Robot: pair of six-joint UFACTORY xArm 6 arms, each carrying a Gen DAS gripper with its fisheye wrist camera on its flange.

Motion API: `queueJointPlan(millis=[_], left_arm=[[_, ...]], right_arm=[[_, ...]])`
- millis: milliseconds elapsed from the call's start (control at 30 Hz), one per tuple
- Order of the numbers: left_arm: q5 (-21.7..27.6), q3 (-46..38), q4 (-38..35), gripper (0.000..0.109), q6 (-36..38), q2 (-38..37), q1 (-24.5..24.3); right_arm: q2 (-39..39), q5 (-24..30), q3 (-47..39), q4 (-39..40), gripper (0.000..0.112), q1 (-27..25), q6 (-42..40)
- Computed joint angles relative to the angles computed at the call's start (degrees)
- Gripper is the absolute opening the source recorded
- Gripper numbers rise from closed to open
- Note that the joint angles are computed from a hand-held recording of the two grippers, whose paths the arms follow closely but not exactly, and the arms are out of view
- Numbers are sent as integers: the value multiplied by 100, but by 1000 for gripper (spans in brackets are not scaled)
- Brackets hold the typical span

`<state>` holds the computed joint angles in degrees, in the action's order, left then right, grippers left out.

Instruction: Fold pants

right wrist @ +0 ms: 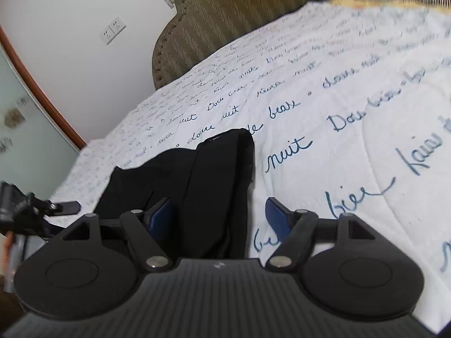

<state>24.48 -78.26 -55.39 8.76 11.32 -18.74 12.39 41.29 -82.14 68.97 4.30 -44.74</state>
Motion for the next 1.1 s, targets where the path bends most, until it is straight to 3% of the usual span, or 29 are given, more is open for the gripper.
queueJointPlan(millis=[167,233,267,300,333,367,400,467,500,567,700,900,967,1033,1100], left_arm=[[26,-156,-503,103,379,118,-45],[-114,-42,-705,99,559,59,-86],[-234,36,-650,84,505,14,-116],[-303,132,-479,60,362,-45,-122],[-331,192,-105,47,51,-70,-107],[-370,275,29,27,-42,-100,-90],[-354,337,-77,19,22,-139,-53],[-385,467,-1009,14,526,-262,-21],[-455,535,-1354,13,750,-331,-38],[-780,690,-1326,13,833,-477,-164],[-1362,1122,-11,12,104,-928,-349],[-1798,1761,3361,12,-2204,-1710,41],[-1523,1744,4190,12,-2864,-1852,282],[-553,1428,4295,19,-2999,-1795,513],[378,1245,5115,33,-3868,-1735,723]], right_arm=[[603,1176,-705,535,75,-218,24],[664,1069,-796,349,60,-115,91],[676,955,-812,225,43,-67,190],[677,888,-795,216,38,-54,297],[685,930,-766,382,36,-84,272],[664,935,-713,475,34,-97,254],[609,894,-632,516,32,-94,224],[529,749,-527,545,31,-30,220],[512,645,-512,522,30,29,249],[446,468,-466,499,29,127,318],[268,222,-394,532,27,302,375],[119,331,-538,836,25,598,151],[236,393,-700,950,25,734,93],[446,432,-910,915,28,824,313],[692,157,-1129,196,42,1002,1032]])
